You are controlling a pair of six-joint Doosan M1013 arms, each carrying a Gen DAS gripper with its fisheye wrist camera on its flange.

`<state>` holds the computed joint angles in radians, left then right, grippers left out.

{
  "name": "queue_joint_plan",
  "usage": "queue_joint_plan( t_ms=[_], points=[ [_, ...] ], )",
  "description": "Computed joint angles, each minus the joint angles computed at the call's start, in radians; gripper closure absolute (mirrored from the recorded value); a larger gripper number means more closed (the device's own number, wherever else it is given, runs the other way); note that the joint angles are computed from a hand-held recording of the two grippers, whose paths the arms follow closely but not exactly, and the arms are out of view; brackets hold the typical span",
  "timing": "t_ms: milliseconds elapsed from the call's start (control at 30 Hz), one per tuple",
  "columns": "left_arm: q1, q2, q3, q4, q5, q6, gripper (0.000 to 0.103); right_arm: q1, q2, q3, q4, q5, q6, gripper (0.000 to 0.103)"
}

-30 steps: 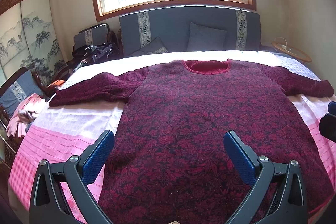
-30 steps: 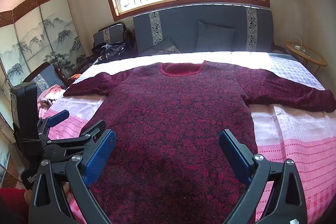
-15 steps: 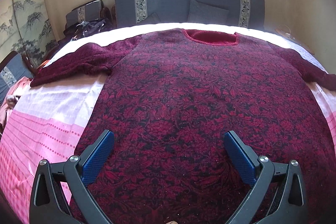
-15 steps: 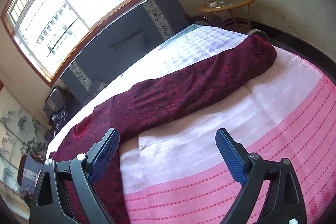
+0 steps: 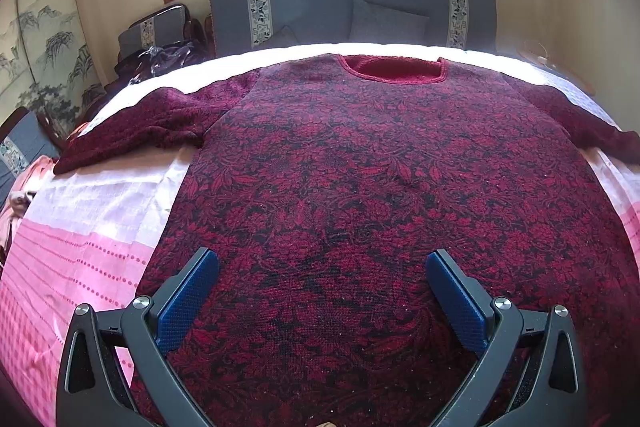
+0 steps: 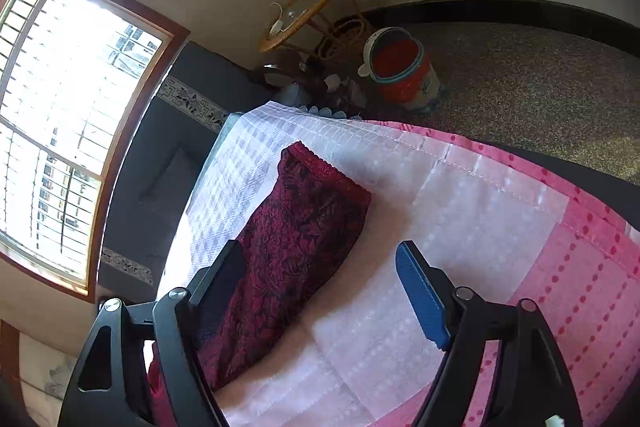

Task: Fold small clothes
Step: 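Grasp the sweater sleeve cuff nearest the right gripper, then lift the sleeve with the right gripper and lay it across the sweater body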

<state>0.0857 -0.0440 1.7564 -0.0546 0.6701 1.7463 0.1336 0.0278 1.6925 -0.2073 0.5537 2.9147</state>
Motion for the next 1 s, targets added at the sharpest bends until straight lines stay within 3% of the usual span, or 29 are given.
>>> queue_joint_plan(
  t_ms=[267, 333, 400, 433, 567, 733, 833, 1000],
  points=[
    [-0.007, 0.006, -0.004, 0.01, 0.006, 0.006, 0.0, -0.033, 0.039, -0.023, 0.058, -0.025, -0.033, 0.033],
    [-0.008, 0.006, -0.003, 0.01, 0.004, 0.007, 0.0, -0.029, 0.05, -0.044, 0.092, 0.01, -0.069, 0.04],
    [-0.007, 0.004, -0.001, 0.007, -0.001, 0.008, 0.0, -0.037, 0.07, -0.073, 0.168, 0.077, -0.136, 0.09],
    [-0.006, 0.004, -0.002, 0.006, -0.001, 0.007, 0.0, -0.037, 0.074, -0.078, 0.186, 0.104, -0.123, 0.09],
    [-0.001, 0.007, -0.005, 0.007, 0.002, -0.011, 0.0, 0.015, 0.065, -0.085, 0.038, 0.05, 0.019, 0.09],
    [0.014, 0.009, -0.009, 0.01, -0.003, -0.065, 0.0, 0.131, 0.126, -0.225, 0.071, -0.01, -0.171, 0.09],
    [0.023, 0.012, -0.013, 0.02, -0.003, -0.11, 0.0, 0.207, 0.197, -0.342, 0.165, -0.029, -0.327, 0.09],
    [0.035, 0.017, -0.02, 0.0, 0.009, -0.123, 0.0, 0.319, 0.344, -0.542, 0.315, 0.014, -0.557, 0.09]
  ],
)
